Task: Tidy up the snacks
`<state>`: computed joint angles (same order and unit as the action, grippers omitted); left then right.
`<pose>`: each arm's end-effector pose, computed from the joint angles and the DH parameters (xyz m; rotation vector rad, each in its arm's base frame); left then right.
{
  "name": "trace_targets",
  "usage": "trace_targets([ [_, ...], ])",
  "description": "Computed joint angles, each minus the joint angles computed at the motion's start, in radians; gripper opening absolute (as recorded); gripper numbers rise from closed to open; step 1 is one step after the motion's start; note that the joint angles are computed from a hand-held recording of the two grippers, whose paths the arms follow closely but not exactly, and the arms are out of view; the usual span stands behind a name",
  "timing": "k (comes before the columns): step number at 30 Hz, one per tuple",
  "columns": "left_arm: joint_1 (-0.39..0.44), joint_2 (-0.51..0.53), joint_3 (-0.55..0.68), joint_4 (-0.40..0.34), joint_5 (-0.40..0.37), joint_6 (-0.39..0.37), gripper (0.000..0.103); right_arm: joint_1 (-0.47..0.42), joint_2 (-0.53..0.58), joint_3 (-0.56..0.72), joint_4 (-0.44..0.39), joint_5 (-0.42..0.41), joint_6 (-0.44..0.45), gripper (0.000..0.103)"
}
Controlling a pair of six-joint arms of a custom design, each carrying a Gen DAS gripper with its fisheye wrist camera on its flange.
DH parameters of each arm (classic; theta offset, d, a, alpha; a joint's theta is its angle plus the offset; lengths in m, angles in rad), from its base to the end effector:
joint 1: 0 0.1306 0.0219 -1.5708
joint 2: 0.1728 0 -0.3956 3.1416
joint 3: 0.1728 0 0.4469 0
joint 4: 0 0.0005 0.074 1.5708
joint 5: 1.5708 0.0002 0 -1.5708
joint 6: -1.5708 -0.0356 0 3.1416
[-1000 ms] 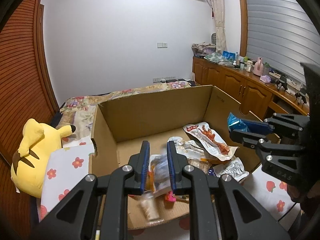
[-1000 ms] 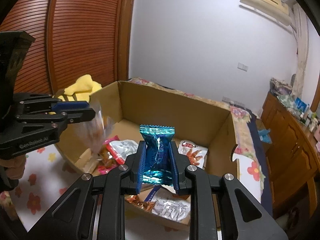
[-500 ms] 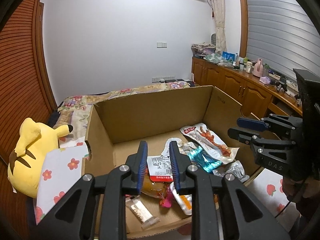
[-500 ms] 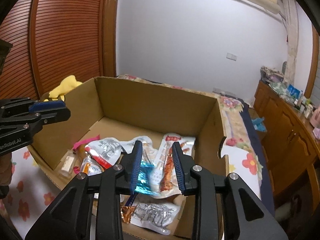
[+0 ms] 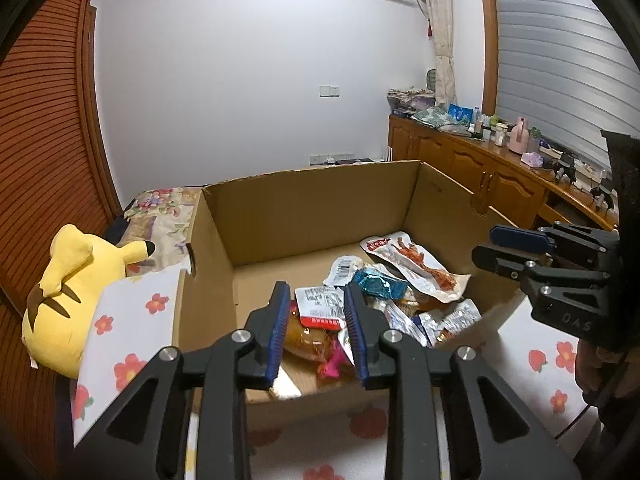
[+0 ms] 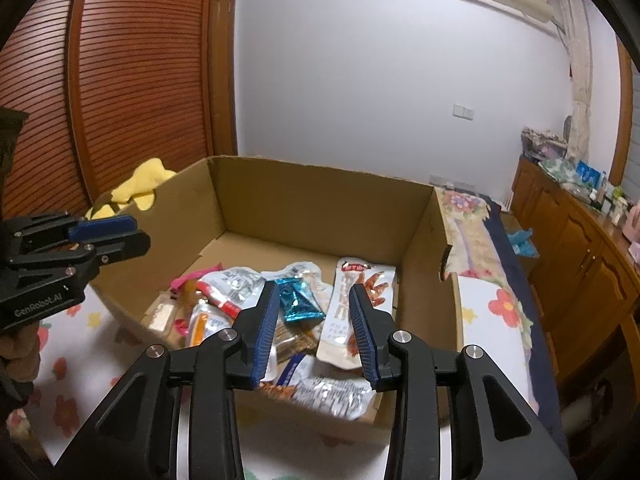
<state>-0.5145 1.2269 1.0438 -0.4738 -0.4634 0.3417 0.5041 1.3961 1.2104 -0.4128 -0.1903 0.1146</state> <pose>0.4234 -0.2216 0.3743 -0.0625 2.1479 0.0225 0.4788 0.2712 0.3821 -0.7705 2.0487 0.4282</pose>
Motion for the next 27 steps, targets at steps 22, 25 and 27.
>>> trace_targets([
  [22,-0.182,-0.176,-0.077,-0.023,-0.256,0.009,0.068,0.023,-0.256,-0.165,0.055,0.012,-0.064,0.056],
  [25,-0.202,-0.186,-0.077,-0.037,-0.293,0.023,0.081,0.023,-0.283,-0.18,0.06,0.019,-0.079,0.061],
  [27,-0.216,-0.194,-0.078,-0.056,-0.315,0.045,0.082,0.024,-0.3,-0.187,0.055,0.026,-0.087,0.062],
])
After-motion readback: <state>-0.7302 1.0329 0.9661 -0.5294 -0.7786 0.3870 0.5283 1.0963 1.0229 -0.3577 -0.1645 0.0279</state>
